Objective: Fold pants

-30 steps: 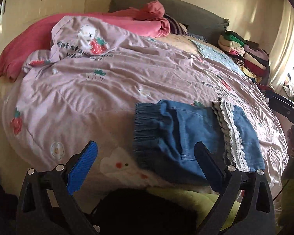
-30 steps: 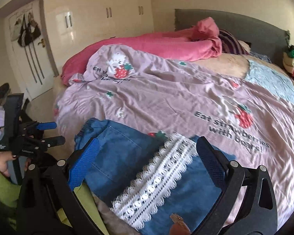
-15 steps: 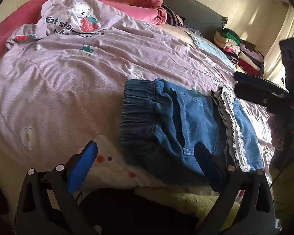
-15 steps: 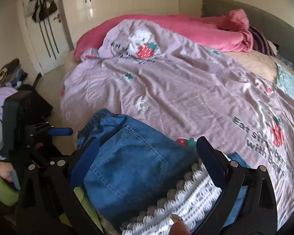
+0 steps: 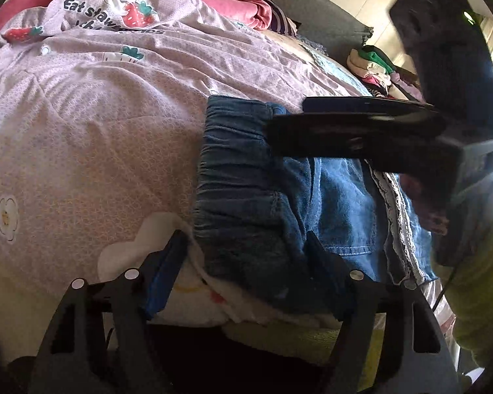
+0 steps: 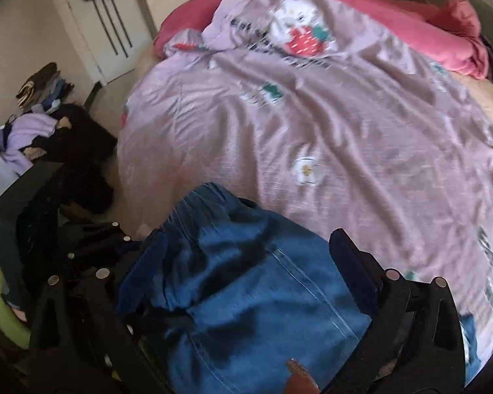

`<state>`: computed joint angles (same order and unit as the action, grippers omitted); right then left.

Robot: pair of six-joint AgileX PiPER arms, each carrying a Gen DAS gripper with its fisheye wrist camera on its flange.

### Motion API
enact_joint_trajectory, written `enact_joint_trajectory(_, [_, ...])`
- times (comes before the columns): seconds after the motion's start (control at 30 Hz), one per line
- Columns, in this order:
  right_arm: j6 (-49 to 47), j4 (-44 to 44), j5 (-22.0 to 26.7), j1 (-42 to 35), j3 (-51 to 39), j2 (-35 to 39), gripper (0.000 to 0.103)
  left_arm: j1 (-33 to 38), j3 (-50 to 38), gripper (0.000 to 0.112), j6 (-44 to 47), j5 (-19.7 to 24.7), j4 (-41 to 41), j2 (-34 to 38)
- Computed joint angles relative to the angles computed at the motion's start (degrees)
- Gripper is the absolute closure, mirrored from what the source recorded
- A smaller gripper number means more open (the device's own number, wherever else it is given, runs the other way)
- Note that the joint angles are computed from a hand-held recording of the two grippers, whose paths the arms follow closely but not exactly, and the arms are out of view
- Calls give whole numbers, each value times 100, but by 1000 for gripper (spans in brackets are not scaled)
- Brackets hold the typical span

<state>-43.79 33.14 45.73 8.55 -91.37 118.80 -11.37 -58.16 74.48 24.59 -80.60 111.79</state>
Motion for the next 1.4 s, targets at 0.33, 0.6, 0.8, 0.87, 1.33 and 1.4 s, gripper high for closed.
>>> enact_joint_trajectory(0.33, [-443, 428, 198, 12, -150, 357, 68, 239, 130, 38, 519, 348, -469, -52])
enact_joint_trajectory(0.6, [-2318, 2323, 1015, -1202, 911, -573, 78, 376, 171, 16, 460, 1175, -509, -262])
enact_joint_trajectory(0.8, [-3084, 2943, 1570, -2120, 1430, -930, 78, 117, -275, 14, 7, 2026, -481, 192])
enact_joint_trajectory(0.87, [-3224, 3049, 1716, -2386, 1516, -980, 78, -29, -610, 14, -315, 2553, -416, 476])
enact_joint_trajectory(1.33, [-3430, 3340, 1388, -4368, 2522, -1553, 25, -2014, -1294, 15, -1014, 1605, 581, 245])
enact_joint_trajectory(1.4, [-3447, 3245, 1050, -4550, 2838, -1722, 25, -2243, -1335, 15, -1231, 1408, 942, 221])
